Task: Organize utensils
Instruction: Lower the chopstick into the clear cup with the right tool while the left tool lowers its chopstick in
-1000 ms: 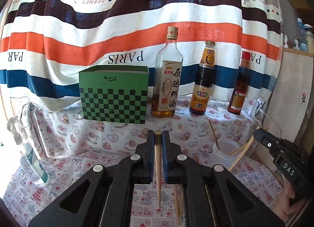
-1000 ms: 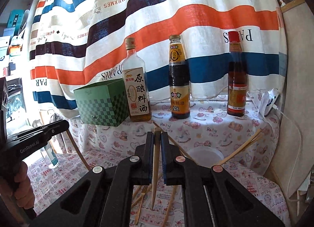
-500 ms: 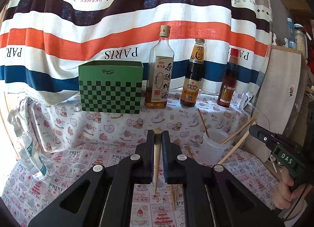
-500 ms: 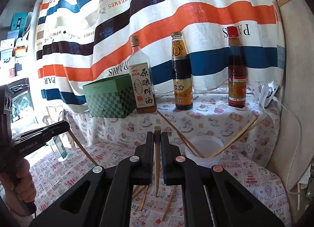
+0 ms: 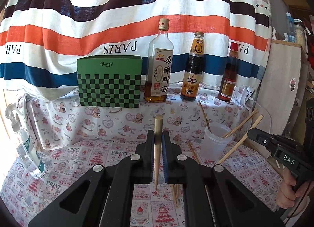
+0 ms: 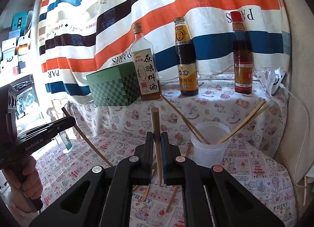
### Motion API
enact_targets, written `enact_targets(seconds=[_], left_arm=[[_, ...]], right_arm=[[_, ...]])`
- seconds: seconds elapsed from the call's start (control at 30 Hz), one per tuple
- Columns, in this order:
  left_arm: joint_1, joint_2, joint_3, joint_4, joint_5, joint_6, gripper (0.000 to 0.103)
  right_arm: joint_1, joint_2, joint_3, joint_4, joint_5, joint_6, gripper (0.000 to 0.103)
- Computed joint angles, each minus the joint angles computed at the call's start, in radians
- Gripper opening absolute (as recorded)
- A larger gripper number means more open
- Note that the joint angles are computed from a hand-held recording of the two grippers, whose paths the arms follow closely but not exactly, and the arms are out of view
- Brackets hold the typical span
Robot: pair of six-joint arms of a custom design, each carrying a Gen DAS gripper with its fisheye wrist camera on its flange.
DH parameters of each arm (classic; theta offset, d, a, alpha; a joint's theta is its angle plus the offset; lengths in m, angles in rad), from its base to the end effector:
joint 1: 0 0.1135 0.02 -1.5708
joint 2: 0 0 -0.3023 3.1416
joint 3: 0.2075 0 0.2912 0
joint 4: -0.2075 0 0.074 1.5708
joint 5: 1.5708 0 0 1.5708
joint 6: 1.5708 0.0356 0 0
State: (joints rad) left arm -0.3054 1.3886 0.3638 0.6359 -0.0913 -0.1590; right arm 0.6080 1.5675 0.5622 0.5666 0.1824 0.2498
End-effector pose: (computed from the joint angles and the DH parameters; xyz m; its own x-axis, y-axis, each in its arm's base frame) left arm 0.2544 -0.0768 0.1569 -0.3917 -0.0418 -0.9191 0.1590 0.9809 -0.1124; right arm 0.2672 0.1781 0.1610 -0.4434 -0.0124 -0.8963 -0.3275 0.9330 0.1491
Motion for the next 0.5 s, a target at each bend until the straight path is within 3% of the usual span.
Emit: enact_targets(seconds=[0.5], left_arm=[[0.012,0.011,-0.009,0.014,0.034,0.005,0.006]], right_arm=[[-0.018,0.087,0.044,-0.017,-0.022,0.02,0.008]])
